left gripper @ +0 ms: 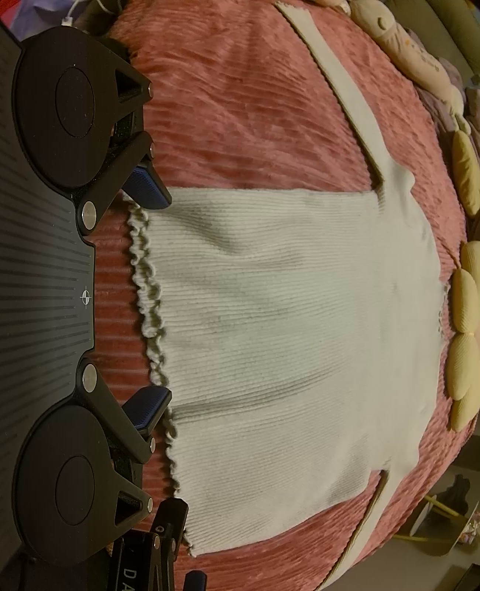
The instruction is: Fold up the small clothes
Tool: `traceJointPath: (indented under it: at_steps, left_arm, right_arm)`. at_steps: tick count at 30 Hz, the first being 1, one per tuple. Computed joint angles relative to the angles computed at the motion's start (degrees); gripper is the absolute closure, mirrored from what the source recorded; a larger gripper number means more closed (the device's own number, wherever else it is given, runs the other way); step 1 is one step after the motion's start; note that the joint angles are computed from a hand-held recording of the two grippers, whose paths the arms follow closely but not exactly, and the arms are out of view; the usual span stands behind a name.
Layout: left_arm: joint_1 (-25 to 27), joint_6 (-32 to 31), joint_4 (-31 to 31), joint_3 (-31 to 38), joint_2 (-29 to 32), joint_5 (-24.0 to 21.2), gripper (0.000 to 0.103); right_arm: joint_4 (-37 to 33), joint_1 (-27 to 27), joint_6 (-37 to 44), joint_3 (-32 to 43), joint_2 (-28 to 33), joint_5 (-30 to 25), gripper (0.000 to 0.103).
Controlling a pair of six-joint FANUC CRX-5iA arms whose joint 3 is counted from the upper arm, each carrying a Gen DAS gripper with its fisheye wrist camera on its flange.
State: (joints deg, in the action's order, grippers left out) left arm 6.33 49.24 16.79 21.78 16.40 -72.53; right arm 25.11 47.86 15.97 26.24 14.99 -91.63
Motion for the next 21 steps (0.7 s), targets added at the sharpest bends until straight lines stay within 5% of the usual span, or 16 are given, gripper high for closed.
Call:
traceJointPath:
  at_steps: [21]
  left_arm:
    - [-0.19,0.99,-0.5,0.93,0.76,-1.17,0.0]
  right_arm:
    - [0.47,-0.12,-0.98,-2.06,-1.4,3.18,0.004]
